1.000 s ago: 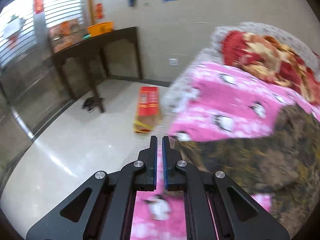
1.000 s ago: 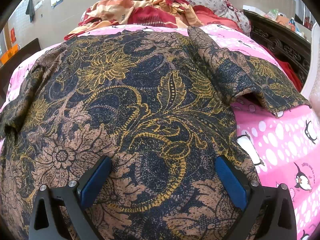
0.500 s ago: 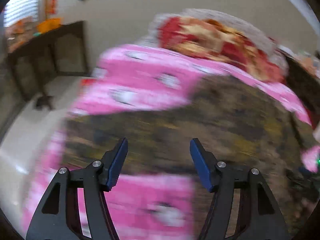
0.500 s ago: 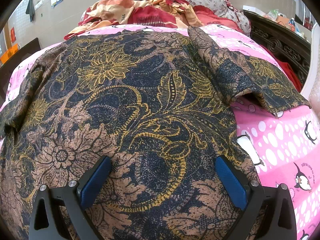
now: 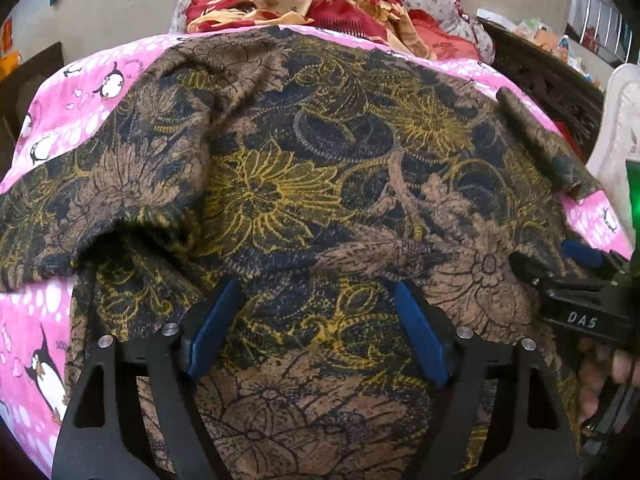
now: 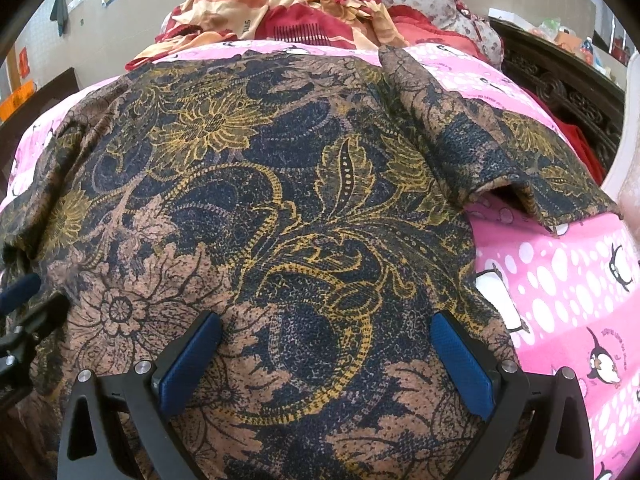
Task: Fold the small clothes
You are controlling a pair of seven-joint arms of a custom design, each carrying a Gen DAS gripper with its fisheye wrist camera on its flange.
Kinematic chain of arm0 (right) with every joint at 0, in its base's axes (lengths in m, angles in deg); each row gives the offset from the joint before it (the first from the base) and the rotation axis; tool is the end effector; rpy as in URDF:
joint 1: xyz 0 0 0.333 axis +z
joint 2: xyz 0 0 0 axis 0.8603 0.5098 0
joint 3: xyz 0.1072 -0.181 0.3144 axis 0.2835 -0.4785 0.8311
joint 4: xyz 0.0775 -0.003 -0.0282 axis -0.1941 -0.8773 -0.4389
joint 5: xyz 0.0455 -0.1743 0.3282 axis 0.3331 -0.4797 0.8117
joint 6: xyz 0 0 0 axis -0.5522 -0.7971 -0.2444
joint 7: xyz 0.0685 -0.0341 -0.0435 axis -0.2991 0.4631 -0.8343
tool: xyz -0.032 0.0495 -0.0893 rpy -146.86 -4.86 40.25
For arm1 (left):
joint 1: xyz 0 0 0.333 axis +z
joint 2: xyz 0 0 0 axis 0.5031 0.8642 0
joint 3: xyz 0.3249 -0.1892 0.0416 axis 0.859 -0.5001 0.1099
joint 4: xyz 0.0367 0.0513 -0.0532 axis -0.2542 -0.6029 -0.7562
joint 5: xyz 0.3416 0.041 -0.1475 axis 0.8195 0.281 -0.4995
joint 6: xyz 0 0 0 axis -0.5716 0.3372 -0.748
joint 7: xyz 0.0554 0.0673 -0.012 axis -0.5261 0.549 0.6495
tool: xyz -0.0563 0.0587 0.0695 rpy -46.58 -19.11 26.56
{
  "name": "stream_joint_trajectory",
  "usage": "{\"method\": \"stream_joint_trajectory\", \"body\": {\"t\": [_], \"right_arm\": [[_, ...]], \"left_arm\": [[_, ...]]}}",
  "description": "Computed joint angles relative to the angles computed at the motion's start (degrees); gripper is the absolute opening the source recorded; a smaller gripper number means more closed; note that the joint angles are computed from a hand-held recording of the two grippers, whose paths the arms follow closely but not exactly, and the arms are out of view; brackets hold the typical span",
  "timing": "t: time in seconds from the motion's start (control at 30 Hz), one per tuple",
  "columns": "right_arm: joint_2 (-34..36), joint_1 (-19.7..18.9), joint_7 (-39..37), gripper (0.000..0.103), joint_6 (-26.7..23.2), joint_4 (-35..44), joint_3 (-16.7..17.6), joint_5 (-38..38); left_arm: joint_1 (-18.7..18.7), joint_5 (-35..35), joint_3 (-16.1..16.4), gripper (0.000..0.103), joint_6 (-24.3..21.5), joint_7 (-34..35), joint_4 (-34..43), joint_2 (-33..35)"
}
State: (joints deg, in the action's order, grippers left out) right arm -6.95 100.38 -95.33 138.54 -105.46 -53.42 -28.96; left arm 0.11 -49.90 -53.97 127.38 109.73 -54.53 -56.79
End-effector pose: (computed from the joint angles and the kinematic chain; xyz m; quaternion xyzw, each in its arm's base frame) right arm 0.5042 0.4222 0.3334 -0.5365 0.7870 -0.2522 0.1708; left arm 0.5511 -0.3885 0.3760 -0.4927 0.8014 -0.3149 0.1261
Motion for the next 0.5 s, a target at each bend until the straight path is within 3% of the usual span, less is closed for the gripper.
{"method": "stream_joint_trajectory", "body": {"t": [0.03, 0.2, 0.37, 0.5], "right_arm": [[0.0, 0.2, -0.1, 0.103, -0.4, 0.1, 0.0, -0.1], [0.1, 0.2, -0.1, 0.103, -0.9, 0.2, 0.1, -0.2], [0.3, 0.2, -0.3, 0.103, -1.2, 0.6, 0.1, -0.1], [0.0, 0.3, 0.0, 0.103, -1.2, 0.1, 0.2, -0.2]], "left_arm": [[0.2, 0.0, -0.3, 0.083, -0.3, 0.1, 0.3, 0.1], [-4.3, 2.3, 4.2, 0.087, -2.2, -2.3, 1.8, 0.4], [-1.1, 3.2, 0.7, 0.094, -3.3, -1.2, 3.1, 1.5], [-0.8, 3.4, 0.2, 0.095, -3.1, -1.3, 2.8, 1.6]]}}
